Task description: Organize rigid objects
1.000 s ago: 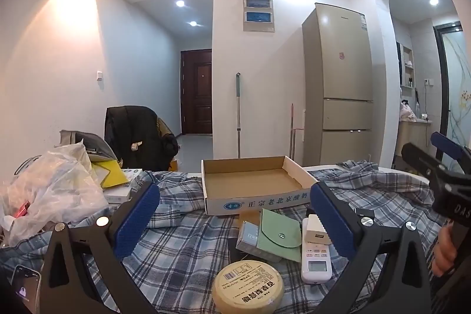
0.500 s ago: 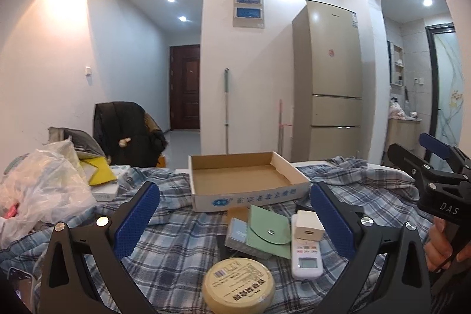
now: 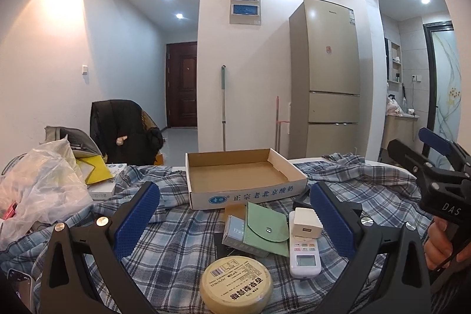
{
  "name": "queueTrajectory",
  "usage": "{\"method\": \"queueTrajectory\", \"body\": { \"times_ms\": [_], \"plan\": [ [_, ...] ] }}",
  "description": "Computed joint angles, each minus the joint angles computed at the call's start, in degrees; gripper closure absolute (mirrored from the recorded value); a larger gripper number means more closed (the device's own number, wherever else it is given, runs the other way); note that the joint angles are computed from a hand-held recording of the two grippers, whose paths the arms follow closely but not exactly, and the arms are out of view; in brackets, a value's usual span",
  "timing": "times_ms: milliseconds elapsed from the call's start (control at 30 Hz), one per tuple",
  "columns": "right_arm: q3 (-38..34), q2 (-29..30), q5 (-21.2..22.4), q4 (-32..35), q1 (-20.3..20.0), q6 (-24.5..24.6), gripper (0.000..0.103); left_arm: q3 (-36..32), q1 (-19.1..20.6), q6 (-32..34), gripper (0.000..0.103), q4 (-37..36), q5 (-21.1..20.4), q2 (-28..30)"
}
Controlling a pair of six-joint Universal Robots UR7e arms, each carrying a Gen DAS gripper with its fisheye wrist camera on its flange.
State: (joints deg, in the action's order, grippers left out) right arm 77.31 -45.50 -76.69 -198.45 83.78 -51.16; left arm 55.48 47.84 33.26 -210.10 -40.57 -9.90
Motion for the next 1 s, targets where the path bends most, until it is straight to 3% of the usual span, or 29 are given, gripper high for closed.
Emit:
{"method": "queueTrajectory", "body": {
  "times_ms": [100,200,333,500,633,733,1000],
  "plan": [
    [-1.19,0.61,-3.1,0.81,0.95,-1.21,0.0,-0.2,-0.18,-1.95,0.0,1.7,0.71,-0.67],
    [-2.14,-0.57,-4.87,4.88,2.0,-0.74,0.0,0.19,-1.05,-6.75,0.0,8.97,2.65,-2.49],
    [-1.95,-2.88,-5.85,5.98,3.23,1.71,0.0,-0.47,-2.35,-7.23,0.0,8.04,3.79,-2.79],
    [-0.34,-5.98,-5.58,6.43,3.89,2.67,0.0,-1.99,-3.37,-9.11,0.0,10.31,4.24,-2.62],
    [-1.16,-6.39,-5.75,7.38,4.09,3.87,0.0,-2.71,-3.59,-14.7,0.0,17.79,4.51,-3.26],
    [-2.11,-6.29,-6.38,9.1,4.26,4.9,0.0,-5.37,-3.71,-15.16,0.0,19.8,6.15,-2.02],
    [-4.33,-4.1,-6.0,11.74,3.14,5.74,0.0,-8.28,-3.17,-14.57,0.0,19.37,7.1,-0.13]
  ]
}}
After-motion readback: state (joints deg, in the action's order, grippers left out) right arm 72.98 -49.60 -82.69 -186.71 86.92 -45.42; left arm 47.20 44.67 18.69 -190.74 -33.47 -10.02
